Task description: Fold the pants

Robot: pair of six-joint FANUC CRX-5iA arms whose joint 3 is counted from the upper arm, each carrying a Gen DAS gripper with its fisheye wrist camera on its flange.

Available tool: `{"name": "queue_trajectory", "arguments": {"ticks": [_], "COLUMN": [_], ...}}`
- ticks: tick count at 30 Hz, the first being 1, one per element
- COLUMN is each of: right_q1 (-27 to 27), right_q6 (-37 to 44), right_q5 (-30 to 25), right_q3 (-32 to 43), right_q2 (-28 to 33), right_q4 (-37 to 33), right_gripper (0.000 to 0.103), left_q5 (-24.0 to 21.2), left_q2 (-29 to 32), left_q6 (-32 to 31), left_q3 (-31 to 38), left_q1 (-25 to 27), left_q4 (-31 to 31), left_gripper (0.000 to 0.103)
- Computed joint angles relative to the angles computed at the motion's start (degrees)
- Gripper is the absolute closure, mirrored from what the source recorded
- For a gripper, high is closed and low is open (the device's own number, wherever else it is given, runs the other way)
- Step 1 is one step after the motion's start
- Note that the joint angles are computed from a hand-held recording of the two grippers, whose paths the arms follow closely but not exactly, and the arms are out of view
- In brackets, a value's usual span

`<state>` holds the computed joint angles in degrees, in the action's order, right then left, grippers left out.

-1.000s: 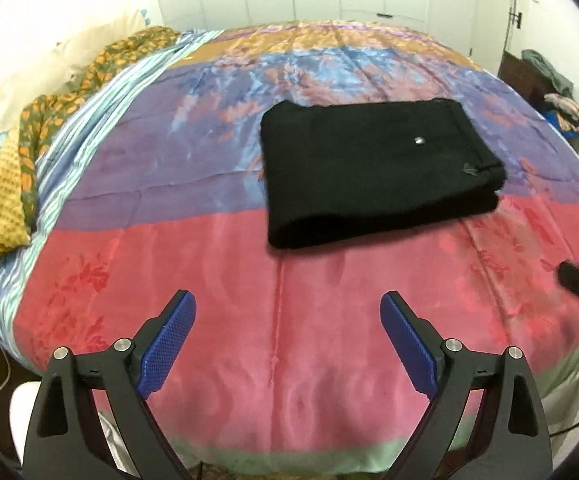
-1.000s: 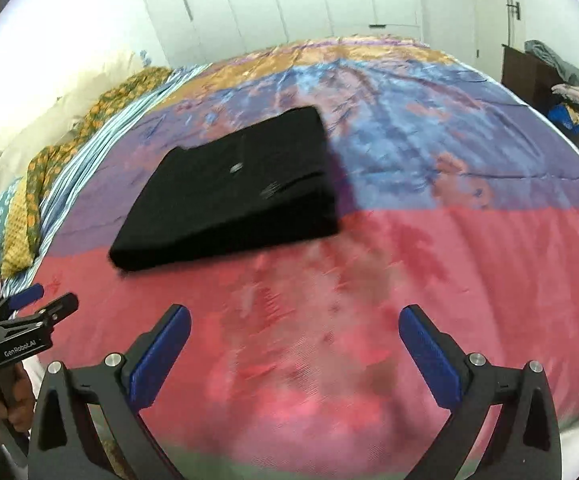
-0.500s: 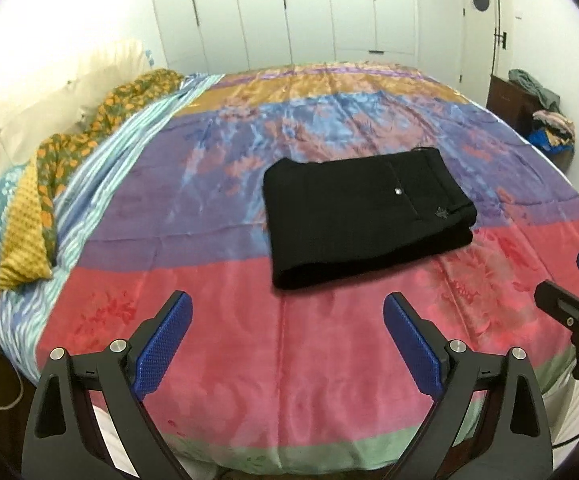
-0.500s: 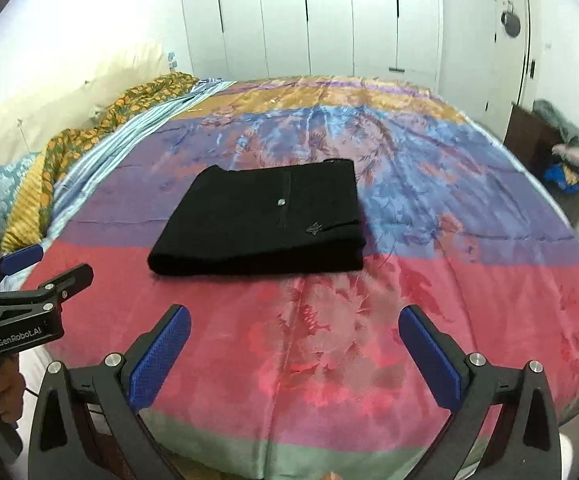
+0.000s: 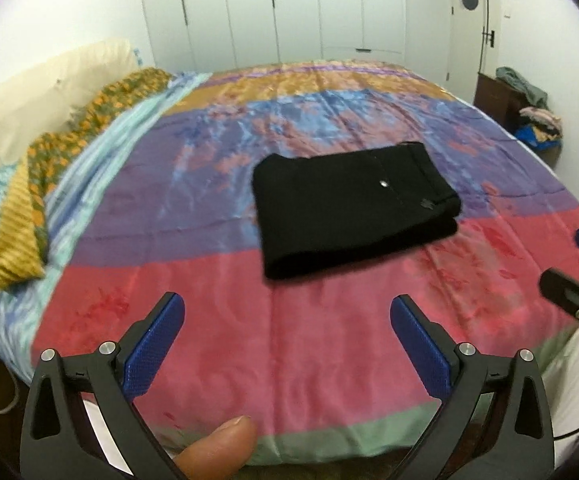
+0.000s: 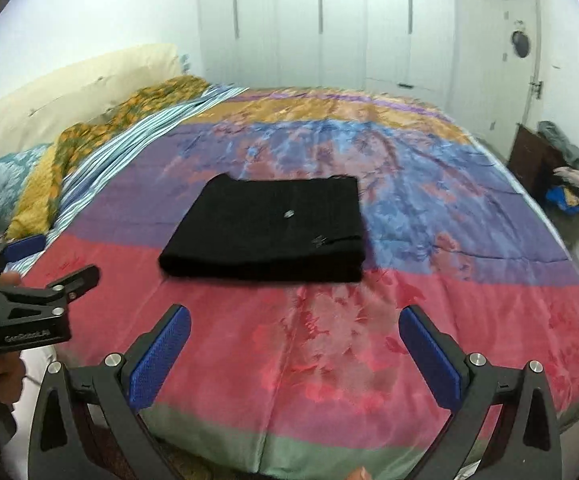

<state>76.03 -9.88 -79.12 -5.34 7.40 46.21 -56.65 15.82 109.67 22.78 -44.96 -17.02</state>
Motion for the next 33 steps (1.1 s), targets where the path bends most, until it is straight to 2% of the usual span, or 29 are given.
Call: {"name": "queue_trajectory", "arguments": {"ticks": [5, 9, 14, 20, 26, 33], "right_q1": [0.0, -0.6, -0.6, -0.4, -0.4, -0.5], "right_q6": [-2.6, -2.7, 0.2, 3.4, 4.8, 7.6], "right_q5": [4.2, 4.8, -2.9, -5.2, -5.5, -9.0], "right_q3": [-2.6, -1.9, 3.9, 8.1, 10.3, 14.2], "right_q2": [-2.2, -2.7, 0.5, 1.9, 2.3, 3.6], "right_q4": [-0.6, -3.4, -6.3, -8.1, -9.5, -12.4], "right_gripper": [0.000, 0.000, 0.000, 0.000, 0.000, 0.000], "left_q5": [-0.7, 0.1, -3.2, -8.3, -10.2, -13.8], "left_q2": [0.0, -0.7, 0.2, 1.6, 1.7, 2.5], "left_q6": [-1.2, -2.2, -3.2, -6.0, -6.8, -5.6], "left_q3": [0.7, 0.7, 2.7, 5.1, 5.6, 7.6], "left_q1": [-1.0, -0.7, 0.0, -0.5, -0.1, 0.8], "left_q4": [-1.5, 0.0, 2.1, 3.3, 5.7, 7.2], "left_gripper": [0.000, 0.000, 0.000, 0.001, 0.001, 0.001]}}
